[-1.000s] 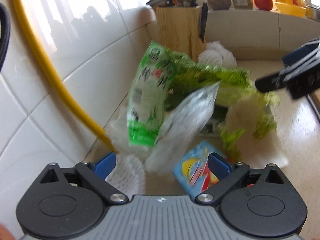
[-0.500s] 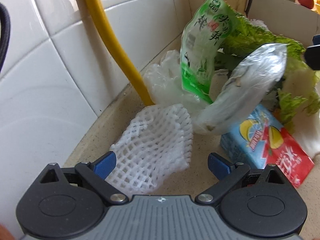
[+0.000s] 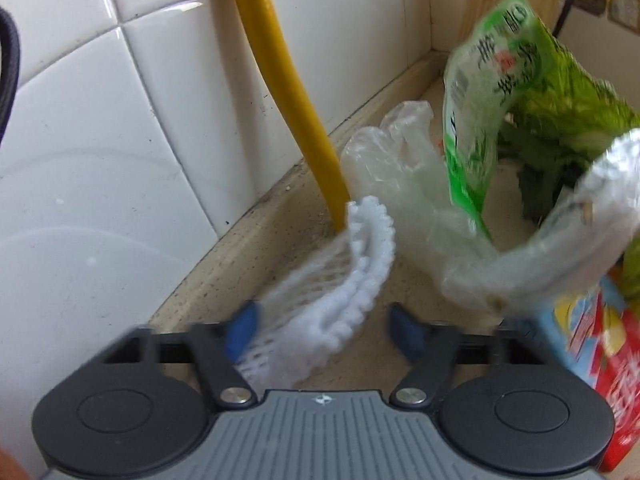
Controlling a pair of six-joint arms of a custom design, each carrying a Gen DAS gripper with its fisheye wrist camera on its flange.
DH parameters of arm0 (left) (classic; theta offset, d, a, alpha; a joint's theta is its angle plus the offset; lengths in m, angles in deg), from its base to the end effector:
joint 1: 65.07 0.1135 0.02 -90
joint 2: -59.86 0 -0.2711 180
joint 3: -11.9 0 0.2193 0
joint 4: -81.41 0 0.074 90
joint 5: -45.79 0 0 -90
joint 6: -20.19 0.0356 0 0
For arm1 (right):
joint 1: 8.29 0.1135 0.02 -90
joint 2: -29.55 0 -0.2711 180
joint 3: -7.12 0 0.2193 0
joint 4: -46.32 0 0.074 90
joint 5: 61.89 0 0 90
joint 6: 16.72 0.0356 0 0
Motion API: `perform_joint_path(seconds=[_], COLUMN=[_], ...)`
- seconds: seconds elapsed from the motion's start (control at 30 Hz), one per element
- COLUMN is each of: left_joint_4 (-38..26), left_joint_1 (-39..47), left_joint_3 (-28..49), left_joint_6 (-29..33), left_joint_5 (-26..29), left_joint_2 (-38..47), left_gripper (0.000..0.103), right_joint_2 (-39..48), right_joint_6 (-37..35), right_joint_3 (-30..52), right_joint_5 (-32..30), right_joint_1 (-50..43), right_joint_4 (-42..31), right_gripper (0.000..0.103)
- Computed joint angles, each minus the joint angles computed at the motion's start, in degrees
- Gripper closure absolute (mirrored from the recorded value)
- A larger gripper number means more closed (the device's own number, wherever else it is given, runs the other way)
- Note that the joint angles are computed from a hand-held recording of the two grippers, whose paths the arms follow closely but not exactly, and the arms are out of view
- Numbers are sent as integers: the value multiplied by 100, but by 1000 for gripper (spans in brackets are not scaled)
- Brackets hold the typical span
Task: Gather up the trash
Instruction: 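Grasp the white foam net with the left gripper while the right gripper grasps another net, then lift the foam net with the left gripper while the right gripper lifts its net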
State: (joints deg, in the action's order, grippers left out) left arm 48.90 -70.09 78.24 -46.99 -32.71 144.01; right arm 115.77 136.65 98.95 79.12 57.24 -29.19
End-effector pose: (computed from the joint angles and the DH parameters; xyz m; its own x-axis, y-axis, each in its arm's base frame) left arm 0.2690 -0.0308 0.2323 -0.6242 0.4363 -0.6480 0.4933 0.8634 0.1062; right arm 0.1302 0.2193 0.3149 -0.5874 0.0672 -0.8065 0.1406 0.9899 -0.0200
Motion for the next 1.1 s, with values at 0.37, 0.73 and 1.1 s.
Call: perform_joint_path(seconds=[0.37, 0.73, 1.1], left_joint_4=[-807, -1575, -1928], left_joint_1=[-226, -562, -1000], left_joint_3=[655, 1282, 2037], left_joint_6=[-279, -326, -478], left_joint_5=[-175, 98, 316], left_joint_2=[-45, -631, -559], left_gripper=[87, 89, 89], right_joint_2=[-1114, -810, -13], right_joint_6=[-1239, -2680, -3068], right_joint_3=[-1321, -2058, -1888], right_joint_5=[-684, -2173, -2704], right_joint_1=[-2364, -4871, -5373], right_joint_4=[1017, 3003, 3574], right_gripper=[0, 0, 5])
